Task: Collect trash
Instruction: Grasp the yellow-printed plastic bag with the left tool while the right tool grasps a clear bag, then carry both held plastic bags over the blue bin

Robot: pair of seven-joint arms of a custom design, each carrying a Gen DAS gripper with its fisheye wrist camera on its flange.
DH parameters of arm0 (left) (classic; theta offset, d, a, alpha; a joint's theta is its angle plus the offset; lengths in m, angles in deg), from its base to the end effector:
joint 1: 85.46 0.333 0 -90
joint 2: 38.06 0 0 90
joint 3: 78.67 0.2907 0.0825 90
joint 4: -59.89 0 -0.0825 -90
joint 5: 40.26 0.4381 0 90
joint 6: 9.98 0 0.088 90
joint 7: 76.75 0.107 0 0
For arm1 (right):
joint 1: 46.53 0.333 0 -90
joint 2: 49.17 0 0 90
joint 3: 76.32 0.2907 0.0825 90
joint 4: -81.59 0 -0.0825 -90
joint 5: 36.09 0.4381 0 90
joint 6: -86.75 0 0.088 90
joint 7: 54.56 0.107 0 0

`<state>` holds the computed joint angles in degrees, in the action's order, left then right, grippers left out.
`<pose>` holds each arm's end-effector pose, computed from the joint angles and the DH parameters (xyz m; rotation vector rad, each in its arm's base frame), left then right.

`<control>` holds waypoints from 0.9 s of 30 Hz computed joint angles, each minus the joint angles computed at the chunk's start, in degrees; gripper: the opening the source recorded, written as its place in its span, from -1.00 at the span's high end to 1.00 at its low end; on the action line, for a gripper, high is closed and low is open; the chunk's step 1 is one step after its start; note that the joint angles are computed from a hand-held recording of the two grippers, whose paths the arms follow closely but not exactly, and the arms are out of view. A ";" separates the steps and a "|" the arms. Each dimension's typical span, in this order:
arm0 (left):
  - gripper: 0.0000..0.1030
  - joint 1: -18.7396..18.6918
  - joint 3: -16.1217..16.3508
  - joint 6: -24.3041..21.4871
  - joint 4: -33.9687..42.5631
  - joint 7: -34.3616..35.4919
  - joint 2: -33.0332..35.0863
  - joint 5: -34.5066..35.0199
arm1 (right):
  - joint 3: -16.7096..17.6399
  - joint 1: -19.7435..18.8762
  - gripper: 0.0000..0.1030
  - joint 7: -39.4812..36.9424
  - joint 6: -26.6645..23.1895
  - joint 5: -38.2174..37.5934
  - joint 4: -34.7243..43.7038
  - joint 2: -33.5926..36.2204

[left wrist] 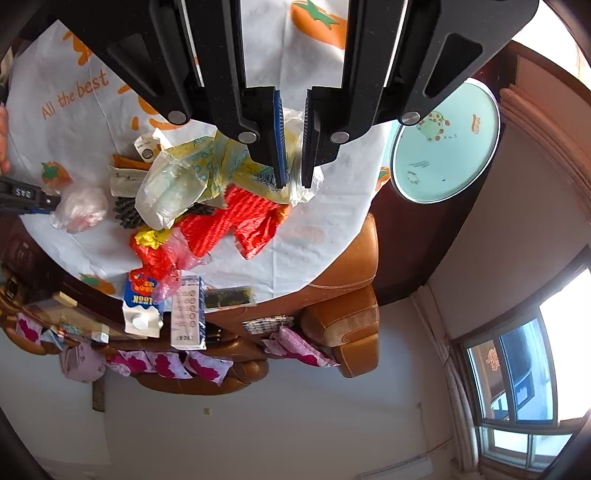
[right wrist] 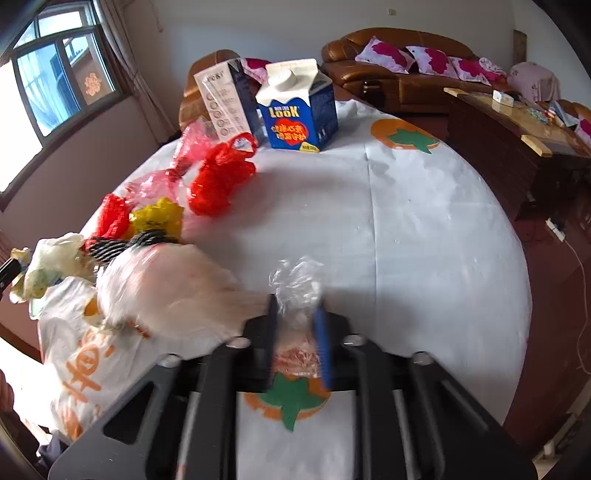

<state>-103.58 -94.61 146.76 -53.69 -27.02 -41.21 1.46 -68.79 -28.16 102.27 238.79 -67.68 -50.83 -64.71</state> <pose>0.5151 -0.3825 0.5310 -1.2473 1.9996 -0.8583 0.4981 0.2603 0.4684 -1.4828 2.0042 -0.5439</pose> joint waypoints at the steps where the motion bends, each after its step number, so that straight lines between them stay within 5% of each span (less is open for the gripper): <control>1: 0.84 0.13 0.10 0.04 -0.04 -0.17 -0.19 0.21 | 0.51 -0.27 0.77 1.39 0.43 -1.11 -0.74 -1.12; 11: 0.84 2.33 0.52 -1.78 0.65 -2.92 -2.03 4.74 | 5.22 -2.88 0.78 11.89 -0.82 -12.41 2.59 -4.84; 27: 0.85 7.31 2.61 -8.05 1.23 -6.90 -2.10 12.69 | 1.43 7.07 0.78 2.32 -6.15 -16.91 36.28 23.93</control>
<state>-96.27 -92.00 138.70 -52.47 -33.92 -43.31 14.15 -67.36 -21.09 104.59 232.64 -84.59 -14.55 -40.78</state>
